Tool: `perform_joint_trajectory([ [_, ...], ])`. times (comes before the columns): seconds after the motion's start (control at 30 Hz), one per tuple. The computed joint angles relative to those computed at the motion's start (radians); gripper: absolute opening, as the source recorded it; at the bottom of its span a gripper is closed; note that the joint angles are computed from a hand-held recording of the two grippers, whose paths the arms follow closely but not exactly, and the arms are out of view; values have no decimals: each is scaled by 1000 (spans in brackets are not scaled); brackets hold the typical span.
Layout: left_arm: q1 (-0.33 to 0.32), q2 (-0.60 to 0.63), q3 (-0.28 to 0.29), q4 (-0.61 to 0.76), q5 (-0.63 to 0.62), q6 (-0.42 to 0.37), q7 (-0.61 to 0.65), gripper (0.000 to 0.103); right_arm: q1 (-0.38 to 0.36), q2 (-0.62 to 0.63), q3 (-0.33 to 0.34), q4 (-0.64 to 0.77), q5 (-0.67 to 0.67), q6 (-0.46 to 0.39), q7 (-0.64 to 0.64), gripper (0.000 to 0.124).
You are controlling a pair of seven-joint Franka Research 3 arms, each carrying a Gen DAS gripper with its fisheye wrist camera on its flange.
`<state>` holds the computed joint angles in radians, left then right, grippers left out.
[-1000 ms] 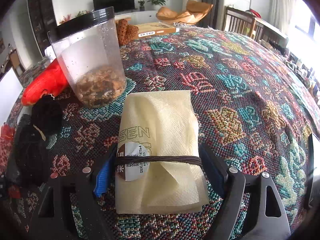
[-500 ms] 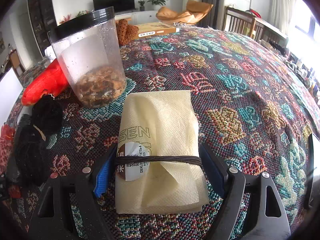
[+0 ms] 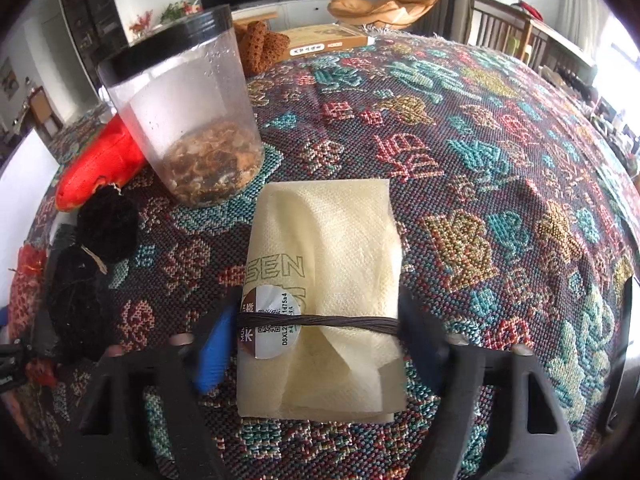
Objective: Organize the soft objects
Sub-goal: 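Lift the red mesh bag toward the white box while the right holds the beige bundle, then carry both items over the white box and open both grippers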
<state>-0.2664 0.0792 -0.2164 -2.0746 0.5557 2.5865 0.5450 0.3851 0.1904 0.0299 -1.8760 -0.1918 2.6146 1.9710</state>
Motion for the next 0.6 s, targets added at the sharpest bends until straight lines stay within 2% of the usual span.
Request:
perform_joint_trajectory([
  [0.03, -2, -9, -1, -4, 8, -1, -8, 44, -12, -5, 9, 1, 37, -3, -32, 45],
  [0.1, 2, -52, -2, -49, -5, 57, -29, 39, -27, -25, 21, -5, 107, -17, -71, 42],
  [0.2, 10, -144, -9, -130, -34, 150, -49, 39, -24, -88, 34, -44, 131, -5, -98, 42],
  [0.3, 15, -272, -5, -226, -117, 239, -25, 39, -8, -146, 71, -54, 186, -5, -164, 43],
  [0.37, 29, -382, -6, -294, -139, 251, -19, 39, 16, -172, 103, -37, 248, -12, -232, 43],
  [0.47, 72, -562, -20, -378, -127, 155, -9, 39, 73, -178, 153, 23, 367, -27, -354, 44],
  [0.57, 115, -747, -28, -460, -121, -18, 0, 39, 139, -148, 200, 121, 510, -68, -491, 45],
  [0.6, 130, -799, -32, -480, -117, -90, 3, 42, 161, -133, 214, 152, 548, -79, -527, 46],
])
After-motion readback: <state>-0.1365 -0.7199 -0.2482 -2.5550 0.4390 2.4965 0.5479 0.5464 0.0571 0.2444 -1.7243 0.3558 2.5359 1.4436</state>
